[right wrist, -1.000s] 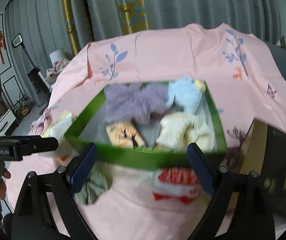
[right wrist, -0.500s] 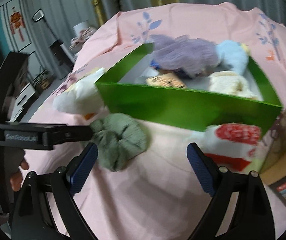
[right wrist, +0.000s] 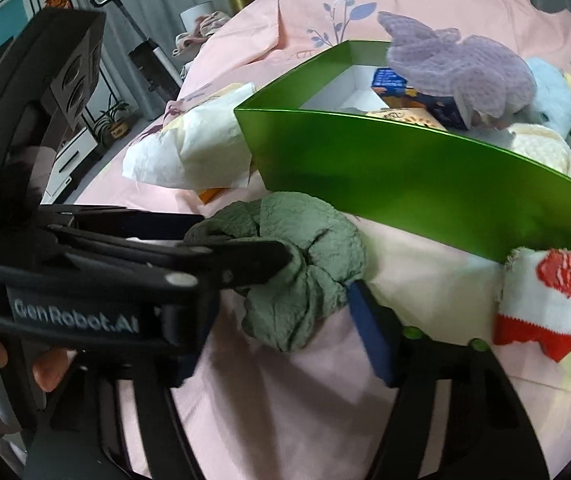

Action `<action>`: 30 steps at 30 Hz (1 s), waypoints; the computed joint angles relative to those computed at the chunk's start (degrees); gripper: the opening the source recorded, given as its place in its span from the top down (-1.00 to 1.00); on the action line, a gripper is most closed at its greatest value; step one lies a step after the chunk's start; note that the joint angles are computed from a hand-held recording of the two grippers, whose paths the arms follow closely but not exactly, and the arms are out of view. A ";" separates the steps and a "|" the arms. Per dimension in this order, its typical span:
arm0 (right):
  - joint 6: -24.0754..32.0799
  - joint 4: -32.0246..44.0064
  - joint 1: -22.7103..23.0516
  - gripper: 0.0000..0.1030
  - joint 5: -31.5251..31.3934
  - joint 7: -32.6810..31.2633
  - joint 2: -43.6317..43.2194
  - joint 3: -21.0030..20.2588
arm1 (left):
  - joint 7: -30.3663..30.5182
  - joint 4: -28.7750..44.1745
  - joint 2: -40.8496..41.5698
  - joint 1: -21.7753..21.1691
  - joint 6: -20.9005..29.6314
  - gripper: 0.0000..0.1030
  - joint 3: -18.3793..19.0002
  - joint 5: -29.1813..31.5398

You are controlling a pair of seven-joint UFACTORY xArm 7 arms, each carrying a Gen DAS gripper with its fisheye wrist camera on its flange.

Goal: Organize soft objects
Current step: 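Grasp the green knit cloth with the right gripper and lift, then carry the green cloth with the right gripper and lower it into the box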

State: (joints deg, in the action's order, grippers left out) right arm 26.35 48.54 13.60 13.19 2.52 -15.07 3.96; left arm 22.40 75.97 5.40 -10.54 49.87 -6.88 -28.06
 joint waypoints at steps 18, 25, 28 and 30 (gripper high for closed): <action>-2.64 -1.68 0.15 0.62 -2.60 0.03 -3.01 0.27 | 7.04 0.12 -2.47 0.51 2.56 0.47 0.29 -7.36; -3.73 -2.04 -0.31 0.63 -4.59 1.00 -5.56 0.76 | 8.81 -0.43 -5.54 -0.44 1.99 0.47 0.67 -7.28; -4.43 -1.88 -1.02 0.63 -6.08 2.12 -6.31 1.20 | 9.33 0.02 -6.45 -1.13 1.42 0.47 0.68 -6.53; -4.96 -1.96 -1.43 0.63 -7.05 2.89 -7.07 1.48 | 9.50 0.62 -6.73 -1.51 1.22 0.47 0.73 -6.26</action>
State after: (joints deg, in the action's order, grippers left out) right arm 21.39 46.58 12.17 6.14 5.41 -22.14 5.44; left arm 31.89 76.59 -1.32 -12.05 51.10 -6.15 -34.32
